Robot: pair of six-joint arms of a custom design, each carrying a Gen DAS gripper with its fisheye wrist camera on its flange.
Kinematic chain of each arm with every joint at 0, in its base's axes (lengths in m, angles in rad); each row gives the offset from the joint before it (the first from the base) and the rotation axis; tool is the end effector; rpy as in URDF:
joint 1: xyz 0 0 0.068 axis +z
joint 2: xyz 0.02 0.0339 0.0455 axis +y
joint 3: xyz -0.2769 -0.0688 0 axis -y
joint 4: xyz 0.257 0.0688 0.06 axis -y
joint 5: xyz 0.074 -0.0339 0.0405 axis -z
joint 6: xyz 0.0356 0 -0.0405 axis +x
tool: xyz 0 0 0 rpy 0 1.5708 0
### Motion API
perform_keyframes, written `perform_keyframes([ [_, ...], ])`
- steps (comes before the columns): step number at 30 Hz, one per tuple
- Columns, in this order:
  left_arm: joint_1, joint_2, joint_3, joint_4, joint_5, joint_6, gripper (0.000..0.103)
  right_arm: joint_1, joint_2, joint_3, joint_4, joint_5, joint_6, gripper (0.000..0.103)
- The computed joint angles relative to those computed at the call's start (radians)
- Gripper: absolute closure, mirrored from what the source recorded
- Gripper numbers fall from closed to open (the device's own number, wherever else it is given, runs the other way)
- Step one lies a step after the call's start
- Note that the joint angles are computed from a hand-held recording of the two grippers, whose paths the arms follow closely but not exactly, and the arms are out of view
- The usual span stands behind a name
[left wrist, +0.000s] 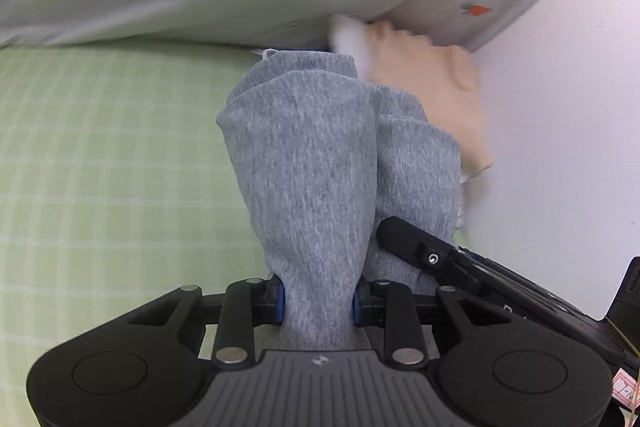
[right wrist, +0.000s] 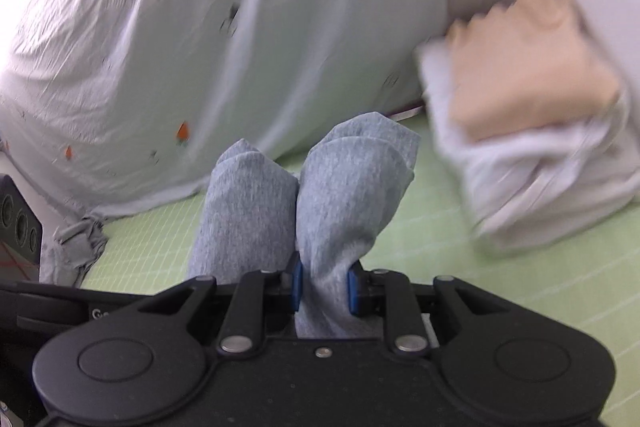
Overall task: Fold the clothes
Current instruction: 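Grasp the folded sweatpants with both grippers and lift them onto the clothes stack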
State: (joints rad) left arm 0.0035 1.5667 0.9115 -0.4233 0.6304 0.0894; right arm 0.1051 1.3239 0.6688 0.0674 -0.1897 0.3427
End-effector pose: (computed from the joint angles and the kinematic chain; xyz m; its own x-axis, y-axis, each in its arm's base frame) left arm 0.3078 -0.0199 0.1908 -0.8531 0.0691 -0.5171 0.3534 0.8058 -0.4752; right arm 0.2811 0.0364 0.2126 -0.6064 0.2679 -0.7487 -0.0587 0.9239 0.3781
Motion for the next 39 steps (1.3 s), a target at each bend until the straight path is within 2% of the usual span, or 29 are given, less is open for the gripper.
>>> perform_keyframes([
  [5, -0.212, 0.097, 0.190, 0.132, -0.038, -0.178, 0.074, -0.244, 0.075, 0.161, -0.001, -0.126, -0.145, 0.081],
  [10, -0.306, 0.322, 0.524, 0.177, -0.038, -0.267, 0.073, -0.356, 0.264, 0.393, 0.105, -0.139, -0.265, 0.081],
  [12, -0.327, 0.430, 0.668, 0.167, -0.080, -0.292, 0.070, -0.380, 0.376, 0.499, 0.157, -0.122, -0.261, 0.080],
  [13, -0.337, 0.486, 0.747, 0.156, -0.101, -0.302, 0.063, -0.383, 0.441, 0.558, 0.175, -0.088, -0.253, 0.078],
  [14, -0.343, 0.548, 0.819, 0.138, -0.141, -0.319, 0.057, -0.378, 0.510, 0.618, 0.183, -0.022, -0.248, 0.067],
  [15, -0.346, 0.616, 0.891, 0.114, -0.193, -0.341, 0.046, -0.373, 0.584, 0.686, 0.164, 0.028, -0.261, 0.050],
  [16, -0.350, 0.688, 0.973, 0.083, -0.244, -0.363, 0.043, -0.368, 0.662, 0.762, 0.132, 0.069, -0.279, 0.049],
  [18, -0.353, 0.819, 1.140, -0.037, -0.335, -0.348, 0.043, -0.361, 0.797, 0.910, 0.048, 0.130, -0.302, 0.053],
  [19, -0.344, 0.844, 1.164, -0.057, -0.333, -0.344, 0.042, -0.360, 0.844, 0.969, -0.003, 0.140, -0.303, 0.053],
  [20, -0.332, 0.844, 1.137, -0.026, -0.309, -0.350, 0.039, -0.359, 0.861, 0.979, -0.007, 0.144, -0.299, 0.053],
  [22, -0.312, 0.824, 1.071, 0.030, -0.275, -0.365, 0.029, -0.354, 0.863, 0.954, 0.018, 0.155, -0.303, 0.039],
  [23, -0.307, 0.803, 1.029, 0.055, -0.273, -0.361, 0.028, -0.349, 0.856, 0.931, 0.034, 0.173, -0.316, 0.032],
  [26, -0.306, 0.756, 0.955, 0.108, -0.296, -0.318, 0.028, -0.348, 0.816, 0.847, 0.074, 0.183, -0.310, 0.029],
  [28, -0.307, 0.705, 0.882, 0.145, -0.310, -0.284, 0.024, -0.348, 0.781, 0.787, 0.095, 0.192, -0.296, 0.020],
  [30, -0.305, 0.621, 0.737, 0.242, -0.326, -0.238, 0.017, -0.345, 0.734, 0.710, 0.129, 0.206, -0.296, 0.006],
  [31, -0.304, 0.578, 0.665, 0.292, -0.334, -0.213, 0.010, -0.345, 0.707, 0.664, 0.152, 0.209, -0.302, 0.004],
  [33, -0.296, 0.509, 0.557, 0.349, -0.338, -0.174, 0.004, -0.344, 0.654, 0.581, 0.180, 0.209, -0.312, 0.002],
  [39, -0.259, 0.243, 0.223, 0.416, -0.322, -0.091, 0.000, -0.326, 0.386, 0.294, 0.166, 0.198, -0.315, 0.001],
])
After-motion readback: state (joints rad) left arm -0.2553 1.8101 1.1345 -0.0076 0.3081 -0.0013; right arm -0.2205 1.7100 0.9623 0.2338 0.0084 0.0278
